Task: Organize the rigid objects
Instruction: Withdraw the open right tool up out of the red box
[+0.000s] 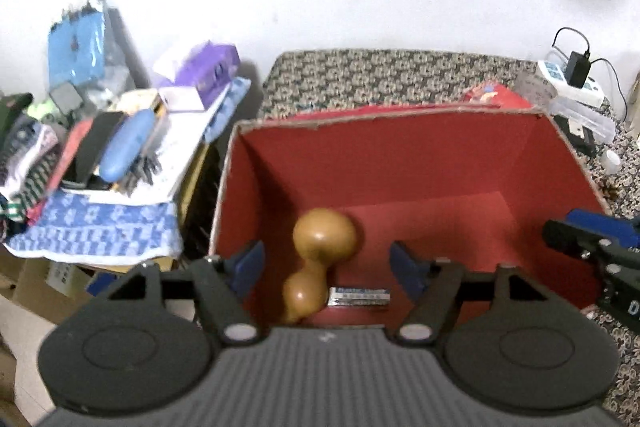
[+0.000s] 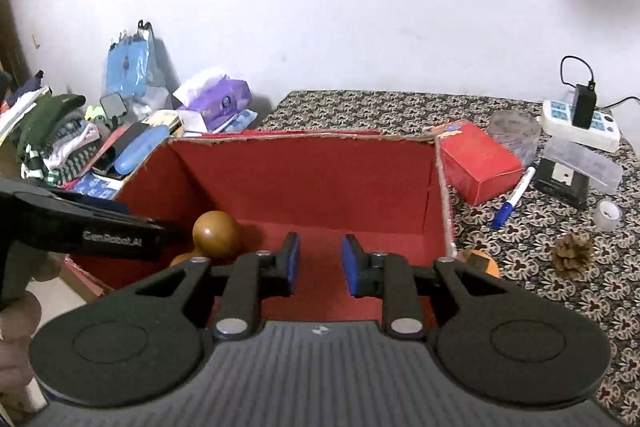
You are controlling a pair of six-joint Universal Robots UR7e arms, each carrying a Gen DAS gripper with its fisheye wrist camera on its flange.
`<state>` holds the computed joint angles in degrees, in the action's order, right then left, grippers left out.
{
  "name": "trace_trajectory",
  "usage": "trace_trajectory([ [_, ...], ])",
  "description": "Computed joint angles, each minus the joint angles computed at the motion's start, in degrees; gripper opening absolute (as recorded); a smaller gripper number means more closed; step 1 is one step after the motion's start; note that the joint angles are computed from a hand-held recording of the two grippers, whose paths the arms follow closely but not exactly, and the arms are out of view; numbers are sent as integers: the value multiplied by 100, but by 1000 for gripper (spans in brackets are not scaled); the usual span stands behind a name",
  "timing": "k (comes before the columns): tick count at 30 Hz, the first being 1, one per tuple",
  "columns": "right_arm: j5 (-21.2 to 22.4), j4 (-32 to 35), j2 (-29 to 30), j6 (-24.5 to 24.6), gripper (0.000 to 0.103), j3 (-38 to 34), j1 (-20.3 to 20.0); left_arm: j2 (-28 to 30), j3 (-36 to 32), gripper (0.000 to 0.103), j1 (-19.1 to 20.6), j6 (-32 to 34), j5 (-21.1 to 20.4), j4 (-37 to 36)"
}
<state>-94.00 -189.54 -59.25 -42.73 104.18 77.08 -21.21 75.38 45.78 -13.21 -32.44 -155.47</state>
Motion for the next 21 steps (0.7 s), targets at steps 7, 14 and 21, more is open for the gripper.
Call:
trace_trajectory([
  [7,517,-15,-255,-85,28,234,-172,-65,186,85,-359,-881,608,541],
  [14,1066,444,-664,-543,35,391,-371,-116,279,89,-710,-2319,956,1723],
  [21,1368,1361,-1017,-832,35,369,-609,-57,205,90,-955,-3670,964,2822],
])
